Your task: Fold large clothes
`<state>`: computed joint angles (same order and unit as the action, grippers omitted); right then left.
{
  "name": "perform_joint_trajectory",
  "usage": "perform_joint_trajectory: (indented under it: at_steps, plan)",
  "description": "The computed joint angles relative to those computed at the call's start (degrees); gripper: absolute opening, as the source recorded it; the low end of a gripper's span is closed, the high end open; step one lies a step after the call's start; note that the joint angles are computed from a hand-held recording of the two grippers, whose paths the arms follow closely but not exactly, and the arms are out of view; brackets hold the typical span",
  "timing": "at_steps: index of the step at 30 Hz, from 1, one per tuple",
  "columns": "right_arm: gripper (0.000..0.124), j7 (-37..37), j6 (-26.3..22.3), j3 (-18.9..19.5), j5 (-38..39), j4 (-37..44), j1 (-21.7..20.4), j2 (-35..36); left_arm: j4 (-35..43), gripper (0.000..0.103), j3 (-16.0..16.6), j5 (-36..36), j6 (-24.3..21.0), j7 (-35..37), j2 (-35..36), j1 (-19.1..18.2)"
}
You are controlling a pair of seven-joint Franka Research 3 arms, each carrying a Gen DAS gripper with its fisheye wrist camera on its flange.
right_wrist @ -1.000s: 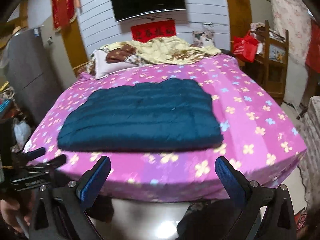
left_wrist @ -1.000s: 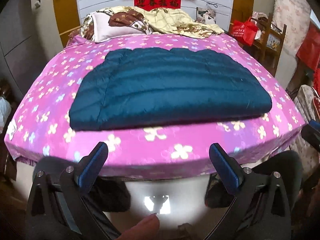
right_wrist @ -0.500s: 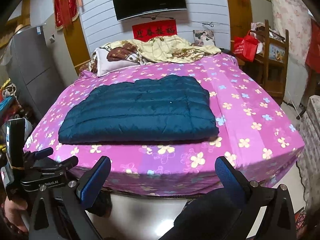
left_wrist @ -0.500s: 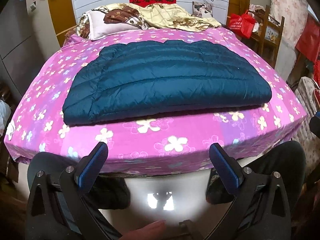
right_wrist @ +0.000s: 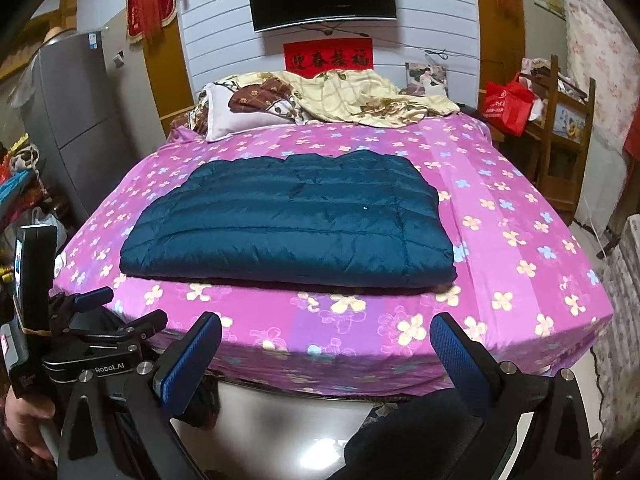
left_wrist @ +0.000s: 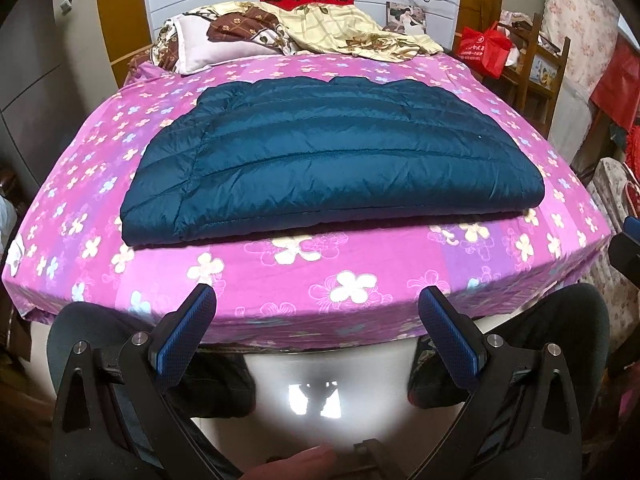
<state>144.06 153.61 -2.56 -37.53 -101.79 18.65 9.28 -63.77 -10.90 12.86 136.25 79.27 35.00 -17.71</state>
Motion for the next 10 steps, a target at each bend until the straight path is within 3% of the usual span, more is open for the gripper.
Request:
perform_joint_trajectory:
  at_steps: [6,10]
  plan:
    - [0.103,-0.70,-0.17,-0.05,0.77,0.54,0.05,0.46,-0.28,0.101,-0.87,-1.37,0.42,1.65,0.11,0.71]
    - [0.103,-1.02,-0.19,-0.19,1.44,0.81,0.06,0.81,-3.09,0.101,-0.51,-0.42,3.70,1.73,-1.45,0.46]
